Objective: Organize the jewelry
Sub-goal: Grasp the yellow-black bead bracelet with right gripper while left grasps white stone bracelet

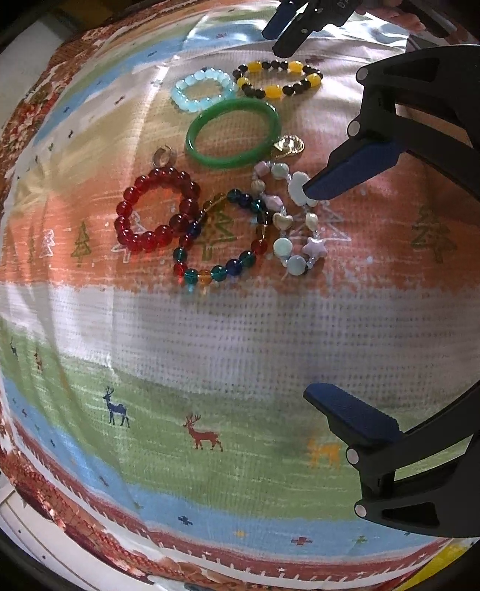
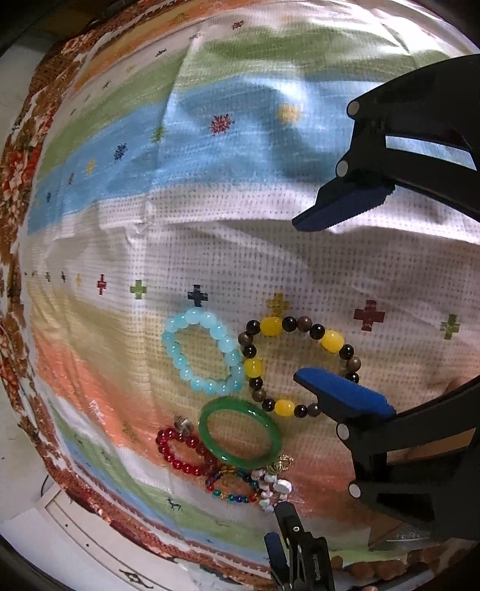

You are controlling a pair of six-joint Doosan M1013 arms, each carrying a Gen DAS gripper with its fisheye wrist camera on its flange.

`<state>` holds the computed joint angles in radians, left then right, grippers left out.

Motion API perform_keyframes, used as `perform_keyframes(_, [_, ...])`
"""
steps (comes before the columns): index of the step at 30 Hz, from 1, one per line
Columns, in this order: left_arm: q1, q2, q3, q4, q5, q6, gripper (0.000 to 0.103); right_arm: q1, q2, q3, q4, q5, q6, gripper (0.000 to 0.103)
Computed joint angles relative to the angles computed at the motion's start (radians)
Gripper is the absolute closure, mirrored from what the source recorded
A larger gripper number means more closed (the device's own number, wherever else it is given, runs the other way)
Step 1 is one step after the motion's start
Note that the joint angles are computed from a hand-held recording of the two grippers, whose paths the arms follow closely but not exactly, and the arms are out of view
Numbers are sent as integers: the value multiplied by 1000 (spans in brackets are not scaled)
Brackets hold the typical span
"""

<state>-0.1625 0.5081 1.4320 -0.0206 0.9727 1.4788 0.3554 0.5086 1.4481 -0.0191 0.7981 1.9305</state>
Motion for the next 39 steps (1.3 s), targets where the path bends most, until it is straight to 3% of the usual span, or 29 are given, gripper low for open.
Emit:
perform_keyframes(5, [-10,7,-1,35,6,-8,7,7,19,-18,-14,28,-2,37])
perform_keyframes(12, [-2,22,-12,49,6,-16,7,20,47,-48,-67,63,15,37])
perform_keyframes(20, [17,39,-31,9,8,-18,7,9,58,-59,-25,66,13,37])
perform_keyframes(27, [-1,45,-33,95,4,-20,7,14,58,-57,-49,68,10,39])
perform_keyframes(33, [-14,43,-26,131,-7,-26,10,15,54,-54,-60,68,1,57])
perform_keyframes(37, [-16,28,-10,109,-16,2,23,13,49,-50,-51,63,-21,70])
perform_keyframes(39, [-15,13,1,105,-16,17,33,11,46,-46,-43,57,-27,82])
